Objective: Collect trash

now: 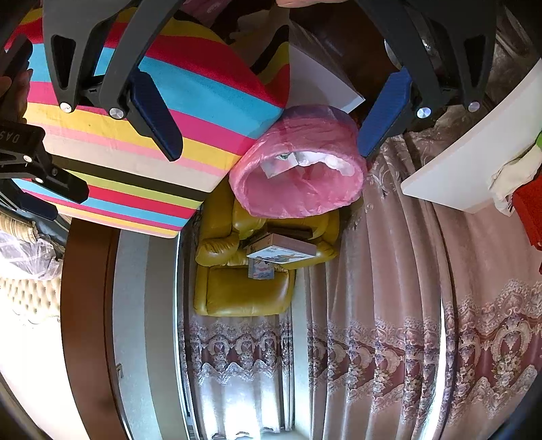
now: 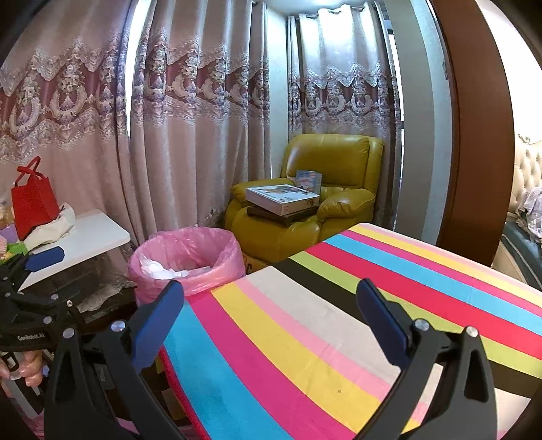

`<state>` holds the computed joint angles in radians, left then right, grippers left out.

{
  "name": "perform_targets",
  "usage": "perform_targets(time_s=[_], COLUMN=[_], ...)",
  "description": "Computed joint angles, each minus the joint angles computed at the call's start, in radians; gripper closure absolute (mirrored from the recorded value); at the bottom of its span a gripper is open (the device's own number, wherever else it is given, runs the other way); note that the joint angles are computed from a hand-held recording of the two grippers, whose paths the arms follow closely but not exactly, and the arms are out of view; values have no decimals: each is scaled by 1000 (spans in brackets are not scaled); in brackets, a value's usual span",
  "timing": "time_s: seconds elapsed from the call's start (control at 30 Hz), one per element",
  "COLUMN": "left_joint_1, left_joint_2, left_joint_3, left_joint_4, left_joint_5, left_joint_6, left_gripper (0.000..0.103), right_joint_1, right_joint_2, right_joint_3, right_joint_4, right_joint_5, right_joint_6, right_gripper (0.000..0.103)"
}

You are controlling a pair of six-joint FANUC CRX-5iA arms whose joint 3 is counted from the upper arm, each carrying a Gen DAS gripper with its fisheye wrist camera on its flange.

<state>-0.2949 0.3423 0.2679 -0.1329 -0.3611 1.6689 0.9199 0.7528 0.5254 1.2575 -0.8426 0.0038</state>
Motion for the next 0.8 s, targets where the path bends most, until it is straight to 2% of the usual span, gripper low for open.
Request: perform_targets(time_s=[0.3, 0.6, 0.8], left_joint_1=[0, -1, 1], left_joint_2=[-3, -4, -13], left_joint_3=[-2, -6, -28], left_joint_4=[-16, -28, -16], left_joint_5=[-5, -8, 13], left_joint_6=[20, 32, 17], left_gripper=[6, 6, 6], right_joint_1=[3, 16, 12], right_joint_2=[8, 39, 35], right_joint_3=[11, 69, 63], right_joint_4=[-2, -40, -45], right_joint_5=[6, -28, -13], right_joint_6=[13, 92, 87], right_gripper=[4, 4, 4])
